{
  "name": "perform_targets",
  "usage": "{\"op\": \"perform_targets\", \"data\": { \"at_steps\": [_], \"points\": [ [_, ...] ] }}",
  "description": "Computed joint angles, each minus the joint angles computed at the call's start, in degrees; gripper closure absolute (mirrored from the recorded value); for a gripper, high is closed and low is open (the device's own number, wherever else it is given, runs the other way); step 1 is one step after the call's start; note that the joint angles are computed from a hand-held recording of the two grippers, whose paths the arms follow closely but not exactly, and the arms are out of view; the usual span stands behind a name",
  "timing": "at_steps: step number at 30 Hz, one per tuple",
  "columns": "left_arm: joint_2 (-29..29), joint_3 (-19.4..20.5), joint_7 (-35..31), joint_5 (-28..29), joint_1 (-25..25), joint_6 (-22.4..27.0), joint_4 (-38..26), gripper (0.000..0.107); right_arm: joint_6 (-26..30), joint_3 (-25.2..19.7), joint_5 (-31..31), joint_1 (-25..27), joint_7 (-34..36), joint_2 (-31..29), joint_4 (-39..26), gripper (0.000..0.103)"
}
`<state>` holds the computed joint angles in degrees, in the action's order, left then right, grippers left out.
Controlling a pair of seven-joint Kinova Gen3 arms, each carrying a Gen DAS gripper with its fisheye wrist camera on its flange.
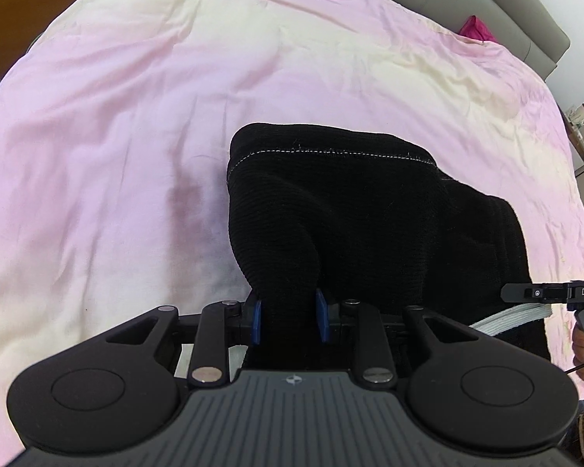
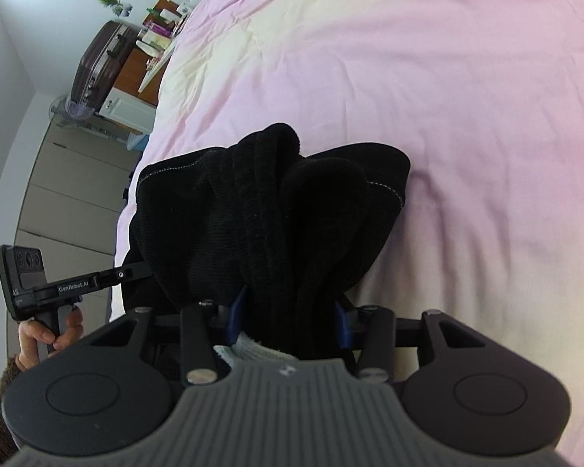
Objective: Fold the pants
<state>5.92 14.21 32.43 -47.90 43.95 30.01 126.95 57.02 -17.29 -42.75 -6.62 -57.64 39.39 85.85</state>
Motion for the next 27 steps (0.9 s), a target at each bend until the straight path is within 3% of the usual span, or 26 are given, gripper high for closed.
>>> {"op": "perform_targets", "data": {
  "at_steps": [3,8,11,16,18,21,24,27],
  "points": [
    [0.45,0.41,-0.23,1.28,0.5,2.19,-1.16,0.076,-0.17,0.44,0.7,-0.65,-0.88,0.21,-0.25,0.061],
    [1.68,8.31,-5.76,6.64,-3.84,12.45,-6.73,0.068,-1.44,0.83,1.9,-0.71,-1.03,-1.98,2.09,0.053],
    [1.85,4.55,-10.7,9.46,1.78,19.44,-10.84,0.068,-3.01,2.0,5.22,-2.71,-1.66,-4.35,2.57,0.048],
    [1.91,1.25,-13.37,11.13,11.15,31.09,-16.54,0.068,-9.2,3.53,9.41,-4.95,1.04,-11.52,7.09,0.047],
    [2.97,0.22,-15.61,11.17,15.46,35.75,-19.52,0.068,-11.44,5.95,8.75,-7.0,4.35,-15.25,9.56,0.05],
    [5.61,5.56,-15.05,9.73,16.01,40.66,-22.55,0.068,-18.07,2.17,8.98,-5.18,11.34,-21.95,15.65,0.062],
    [8.72,7.08,-15.53,10.25,17.42,40.11,-23.49,0.068,-21.61,-3.74,6.72,-1.17,18.33,-25.72,20.82,0.066],
    [11.81,5.49,-15.34,12.03,19.39,37.86,-23.06,0.069,-23.37,-0.92,6.22,-5.18,20.48,-26.34,24.55,0.078]
  ]
}}
